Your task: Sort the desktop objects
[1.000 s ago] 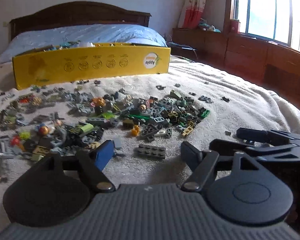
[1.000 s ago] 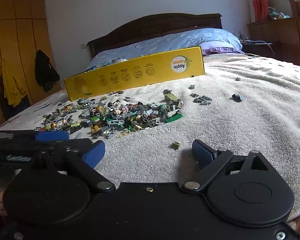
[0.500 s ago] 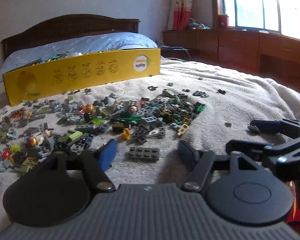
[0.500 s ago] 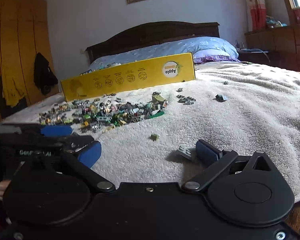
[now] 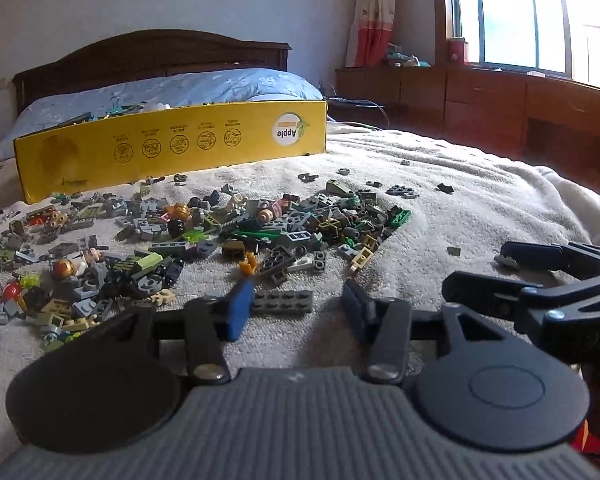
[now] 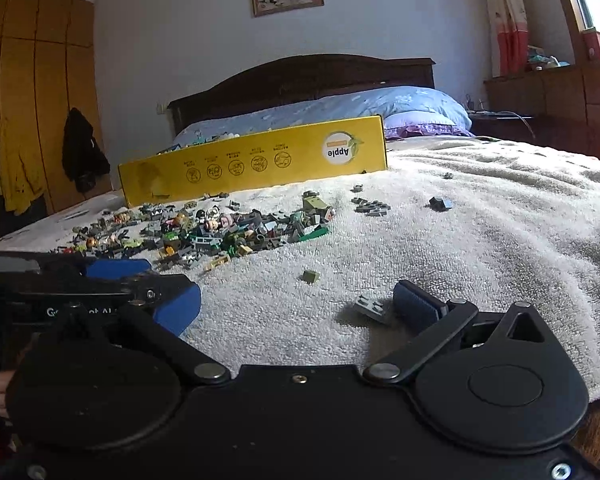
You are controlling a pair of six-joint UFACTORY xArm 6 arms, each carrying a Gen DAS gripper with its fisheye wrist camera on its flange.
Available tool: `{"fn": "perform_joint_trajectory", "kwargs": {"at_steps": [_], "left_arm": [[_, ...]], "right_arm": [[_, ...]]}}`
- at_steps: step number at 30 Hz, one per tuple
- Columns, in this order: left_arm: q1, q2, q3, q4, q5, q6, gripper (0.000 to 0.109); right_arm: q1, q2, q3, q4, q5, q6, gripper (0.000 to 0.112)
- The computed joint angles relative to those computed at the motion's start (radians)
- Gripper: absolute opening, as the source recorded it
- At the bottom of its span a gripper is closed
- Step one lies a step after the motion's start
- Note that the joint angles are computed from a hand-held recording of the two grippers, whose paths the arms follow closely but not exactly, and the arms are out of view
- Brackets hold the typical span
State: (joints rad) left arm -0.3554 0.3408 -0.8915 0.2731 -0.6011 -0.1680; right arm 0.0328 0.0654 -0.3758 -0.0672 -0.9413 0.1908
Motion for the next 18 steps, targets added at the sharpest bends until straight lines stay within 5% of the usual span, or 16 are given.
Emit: {"fn": "perform_joint_trajectory", "kwargs": {"at_steps": [2, 12, 18], "left_arm": [[0.002, -0.006, 0.001, -0.003, 0.004, -0.001, 0.034], [0.038, -0.039, 0.000, 0.058, 0.044, -0.118, 0.034], [0.053, -0.077, 0.027, -0.011, 0.056, -0.100, 0.035]], "right_arm": [[0.003, -0.004, -0.002, 0.006, 0.000, -0.001, 0.103], [0.023, -0.050, 0.005, 0.011, 0.025, -0.042, 0.102], [0.059, -0.017, -0.042, 0.068, 0.051, -0.009, 0.079]]}}
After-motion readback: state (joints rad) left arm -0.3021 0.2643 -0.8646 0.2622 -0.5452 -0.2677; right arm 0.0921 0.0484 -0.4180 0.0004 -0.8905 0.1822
